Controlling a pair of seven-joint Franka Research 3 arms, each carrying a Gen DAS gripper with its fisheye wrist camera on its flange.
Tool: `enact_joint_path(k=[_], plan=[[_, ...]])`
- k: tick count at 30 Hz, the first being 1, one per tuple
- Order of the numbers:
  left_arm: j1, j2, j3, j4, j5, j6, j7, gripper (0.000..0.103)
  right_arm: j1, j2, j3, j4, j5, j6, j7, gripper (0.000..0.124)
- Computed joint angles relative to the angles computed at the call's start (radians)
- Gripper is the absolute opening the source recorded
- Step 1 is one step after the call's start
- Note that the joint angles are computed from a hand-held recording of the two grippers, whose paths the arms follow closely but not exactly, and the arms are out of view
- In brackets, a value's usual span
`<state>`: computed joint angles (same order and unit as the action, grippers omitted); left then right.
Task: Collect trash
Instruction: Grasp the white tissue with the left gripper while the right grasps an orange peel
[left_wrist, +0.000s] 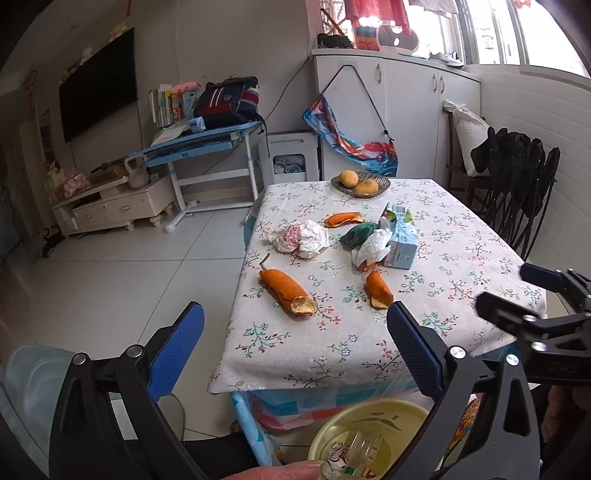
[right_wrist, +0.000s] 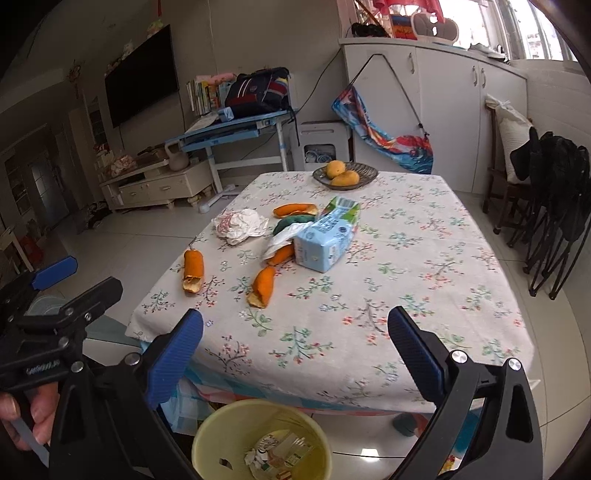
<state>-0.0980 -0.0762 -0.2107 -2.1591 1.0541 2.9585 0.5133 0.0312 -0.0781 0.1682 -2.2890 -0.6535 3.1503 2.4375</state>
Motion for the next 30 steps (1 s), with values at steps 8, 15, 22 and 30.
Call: enact_joint_path(k=[8,15,22,30], plan=[[0.004,0.000,0.018,-0.012,-0.128,-0.030,0.072,0.096,0.119,0.147,-0.047,0.132,0.257,-0.059,-0.245,0.096],[0.009,0.017,0.029,-0.009,-0.269,-0.055,0.149,0.096,0.204,0.260,-0.111,0.264,0.320,-0.153,-0.314,0.084],[0.006,0.026,0.026,-0.001,-0.260,-0.075,0.150,0.096,0.242,0.331,-0.150,0.332,0.474,-0.207,-0.422,0.073],[-0.008,0.040,0.029,0.010,-0.297,-0.093,0.192,0.096,0.354,0.362,-0.264,0.368,0.447,-0.215,-0.434,0.067]])
